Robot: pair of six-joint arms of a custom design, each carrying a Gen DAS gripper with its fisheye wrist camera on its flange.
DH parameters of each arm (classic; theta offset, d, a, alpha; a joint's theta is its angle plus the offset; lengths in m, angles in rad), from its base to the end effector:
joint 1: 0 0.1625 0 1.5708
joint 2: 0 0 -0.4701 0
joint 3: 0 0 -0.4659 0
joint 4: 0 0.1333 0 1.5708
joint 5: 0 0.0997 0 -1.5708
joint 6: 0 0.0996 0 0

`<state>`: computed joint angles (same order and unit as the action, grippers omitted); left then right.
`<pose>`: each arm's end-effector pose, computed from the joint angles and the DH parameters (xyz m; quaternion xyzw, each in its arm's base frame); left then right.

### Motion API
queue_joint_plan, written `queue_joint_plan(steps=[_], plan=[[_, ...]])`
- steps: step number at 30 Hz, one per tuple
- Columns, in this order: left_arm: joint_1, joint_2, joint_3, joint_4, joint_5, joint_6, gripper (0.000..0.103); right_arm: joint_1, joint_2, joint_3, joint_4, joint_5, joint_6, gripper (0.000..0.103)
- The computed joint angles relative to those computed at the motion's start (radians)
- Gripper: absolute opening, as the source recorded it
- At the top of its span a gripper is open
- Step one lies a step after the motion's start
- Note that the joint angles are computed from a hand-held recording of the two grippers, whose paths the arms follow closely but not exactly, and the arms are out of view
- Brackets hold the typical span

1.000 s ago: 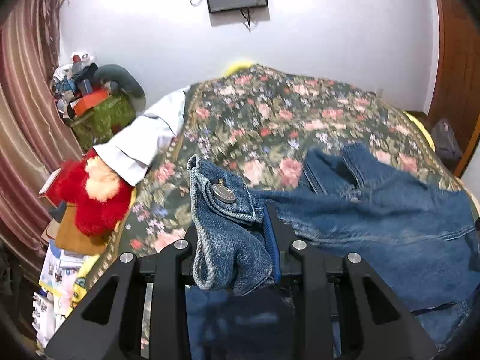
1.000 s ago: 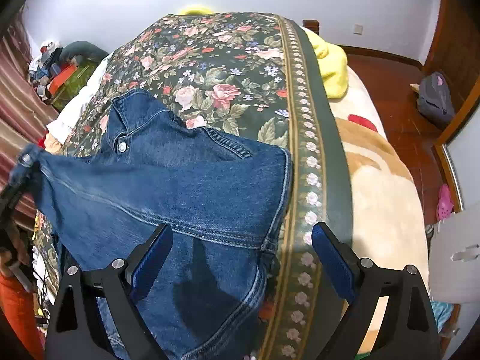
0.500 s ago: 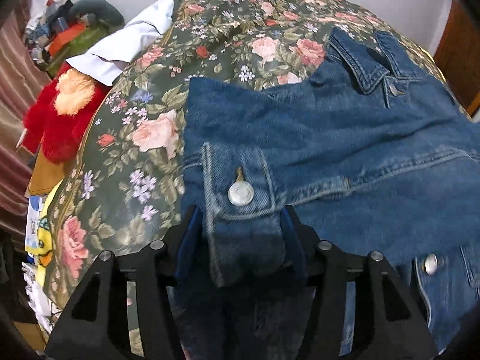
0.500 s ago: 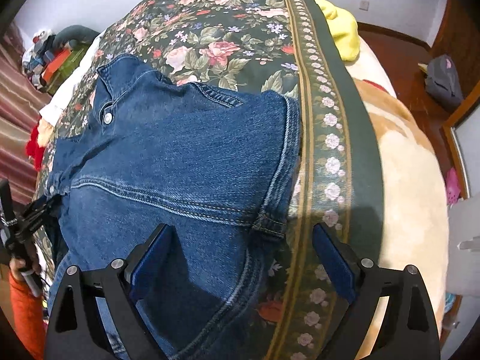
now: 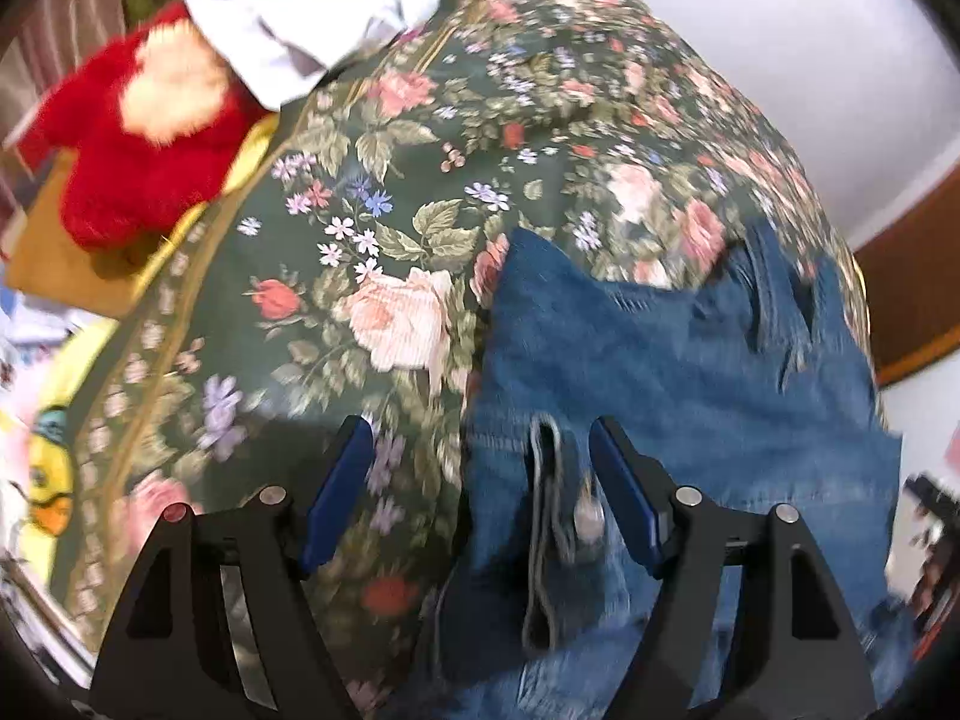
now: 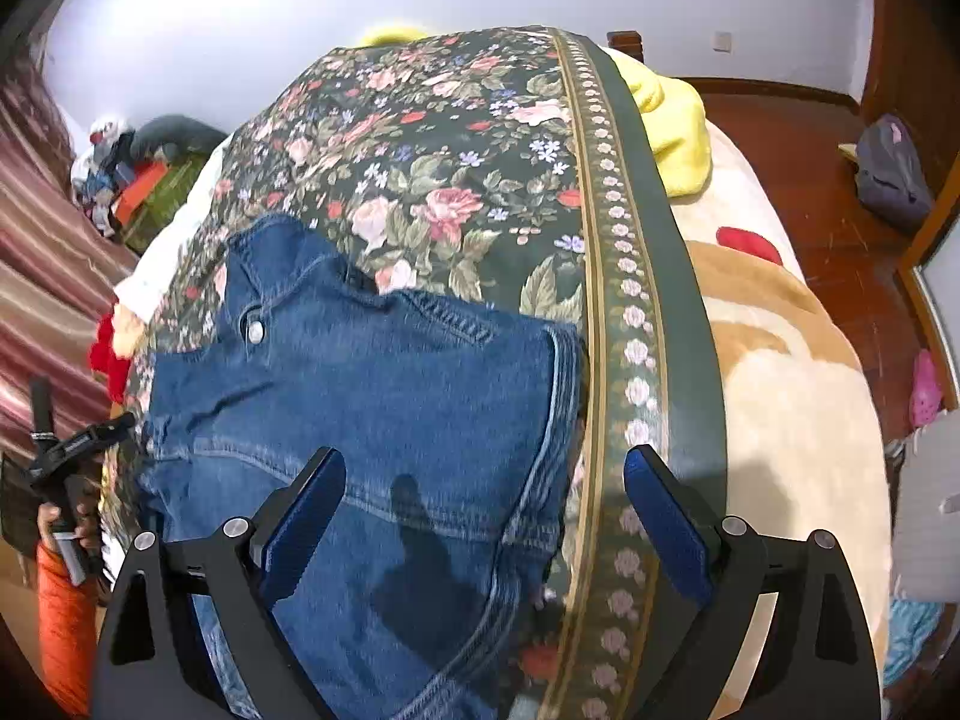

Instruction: Fold large clothes

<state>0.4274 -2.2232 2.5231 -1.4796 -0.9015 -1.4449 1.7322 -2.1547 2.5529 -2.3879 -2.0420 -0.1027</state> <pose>-0.1213 -0.2696 0.2882 -0.0761 0.9256 -0.2598 0.2645 0.1347 -0.2794 0.3335 0.0771 -0.9492 0.2088 0.2223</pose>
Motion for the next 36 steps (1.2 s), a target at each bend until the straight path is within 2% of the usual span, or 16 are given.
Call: queue_joint_plan(steps=[2, 4, 10, 11, 12, 13, 14, 15, 17, 18, 19, 22, 26, 30, 33, 36], plan=[[0.064, 0.025, 0.013, -0.095, 0.007, 0.060, 0.074, -0.030, 0.009, 0.001, -0.013, 0.028, -0.001, 0.090], [0.105, 0.056, 0.023, -0.184, 0.022, 0.134, 0.074, -0.056, 0.034, -0.004, -0.021, 0.043, -0.006, 0.081], [0.180, 0.196, 0.015, -0.315, 0.064, 0.289, 0.074, -0.123, 0.114, 0.003, -0.134, 0.096, -0.045, 0.070], [0.185, 0.216, 0.013, -0.324, 0.071, 0.301, 0.074, -0.125, 0.122, 0.004, -0.149, 0.101, -0.048, 0.066], [0.188, 0.238, 0.010, -0.333, 0.080, 0.312, 0.074, -0.121, 0.138, 0.000, -0.150, 0.102, -0.051, 0.054], [0.190, 0.266, 0.007, -0.343, 0.088, 0.328, 0.070, -0.113, 0.154, -0.004, -0.149, 0.089, -0.049, 0.046], [0.194, 0.283, 0.005, -0.359, 0.086, 0.346, 0.063, -0.099, 0.175, -0.006, -0.159, 0.064, -0.049, 0.043], [0.207, 0.309, 0.001, -0.399, 0.065, 0.381, 0.042, -0.085, 0.192, -0.007, -0.168, 0.047, -0.056, 0.037], [0.212, 0.346, -0.016, -0.379, 0.067, 0.348, 0.033, -0.062, 0.215, -0.012, -0.176, 0.026, -0.062, 0.026], [0.204, 0.362, -0.024, -0.367, 0.075, 0.338, 0.023, -0.047, 0.225, -0.014, -0.191, 0.015, -0.063, 0.019], [0.189, 0.376, -0.034, -0.338, 0.087, 0.321, 0.022, -0.028, 0.233, -0.016, -0.209, 0.006, -0.074, 0.013], [0.118, 0.399, -0.065, -0.218, 0.133, 0.246, 0.019, 0.068, 0.274, -0.030, -0.299, -0.067, -0.138, 0.010], [0.002, 0.367, -0.100, -0.068, 0.186, 0.155, 0.018, 0.180, 0.365, -0.082, -0.391, -0.135, -0.172, 0.010], [-0.057, 0.348, -0.152, 0.051, 0.225, 0.078, 0.014, 0.241, 0.451, -0.133, -0.460, -0.166, -0.214, 0.010], [-0.045, 0.355, -0.188, 0.109, 0.275, 0.053, 0.014, 0.262, 0.528, -0.170, -0.527, -0.194, -0.249, 0.010], [0.042, 0.359, -0.193, 0.061, 0.285, 0.075, 0.014, 0.242, 0.600, -0.194, -0.571, -0.209, -0.271, 0.010]])
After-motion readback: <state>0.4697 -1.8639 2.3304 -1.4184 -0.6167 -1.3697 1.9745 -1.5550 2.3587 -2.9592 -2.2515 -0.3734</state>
